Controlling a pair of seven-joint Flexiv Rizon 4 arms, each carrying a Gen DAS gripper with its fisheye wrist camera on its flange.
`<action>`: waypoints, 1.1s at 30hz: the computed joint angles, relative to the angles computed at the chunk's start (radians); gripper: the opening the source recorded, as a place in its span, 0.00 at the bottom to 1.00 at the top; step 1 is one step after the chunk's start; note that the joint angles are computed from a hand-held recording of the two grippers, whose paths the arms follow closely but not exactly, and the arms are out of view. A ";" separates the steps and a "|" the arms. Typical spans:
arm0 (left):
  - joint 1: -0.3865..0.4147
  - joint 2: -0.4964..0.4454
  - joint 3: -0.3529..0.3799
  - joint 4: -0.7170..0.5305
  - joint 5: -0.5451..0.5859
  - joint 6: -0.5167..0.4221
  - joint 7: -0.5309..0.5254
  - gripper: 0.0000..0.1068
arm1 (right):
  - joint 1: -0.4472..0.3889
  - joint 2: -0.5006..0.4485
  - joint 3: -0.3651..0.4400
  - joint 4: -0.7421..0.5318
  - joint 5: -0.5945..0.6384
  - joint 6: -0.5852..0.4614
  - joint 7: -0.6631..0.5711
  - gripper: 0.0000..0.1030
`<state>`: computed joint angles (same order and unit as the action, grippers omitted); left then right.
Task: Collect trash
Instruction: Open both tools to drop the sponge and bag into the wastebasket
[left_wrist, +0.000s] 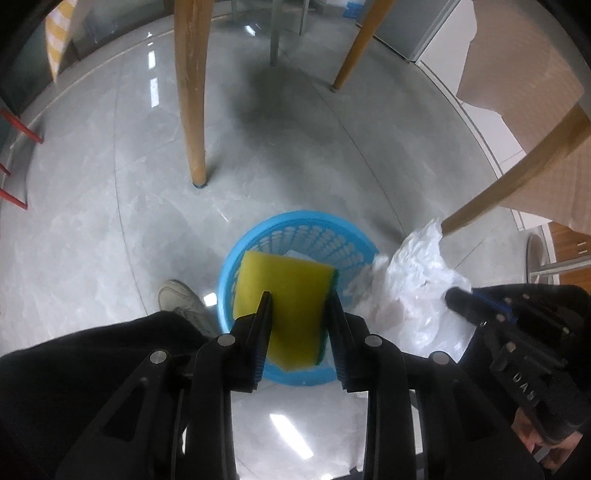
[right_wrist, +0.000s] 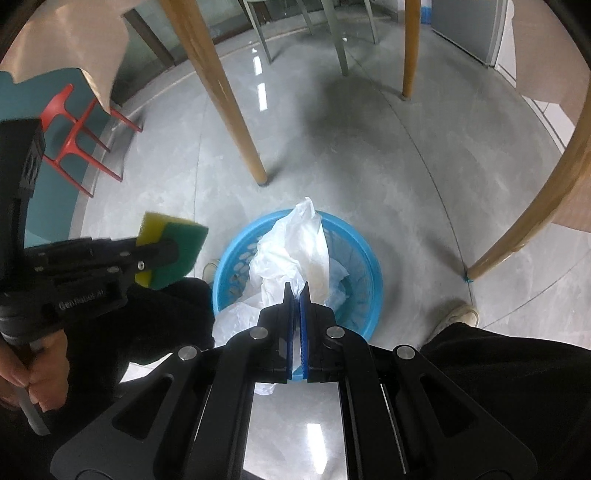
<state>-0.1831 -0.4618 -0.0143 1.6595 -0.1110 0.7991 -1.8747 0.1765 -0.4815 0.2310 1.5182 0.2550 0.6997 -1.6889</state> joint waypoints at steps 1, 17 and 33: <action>0.001 -0.005 0.001 -0.005 0.002 0.001 -0.001 0.27 | 0.001 -0.007 -0.001 -0.007 -0.001 -0.006 0.001 0.02; -0.002 -0.007 0.004 0.009 -0.011 0.032 0.014 0.39 | -0.003 -0.053 -0.003 -0.069 0.013 -0.087 0.035 0.24; -0.021 0.115 0.011 0.084 0.061 0.057 -0.022 0.47 | -0.030 0.097 0.005 0.054 0.060 0.008 -0.028 0.36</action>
<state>-0.2043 -0.3470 -0.0036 1.7436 -0.0498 0.8563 -1.8969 0.1460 -0.3844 0.2360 1.5717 0.3152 0.7078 -1.7172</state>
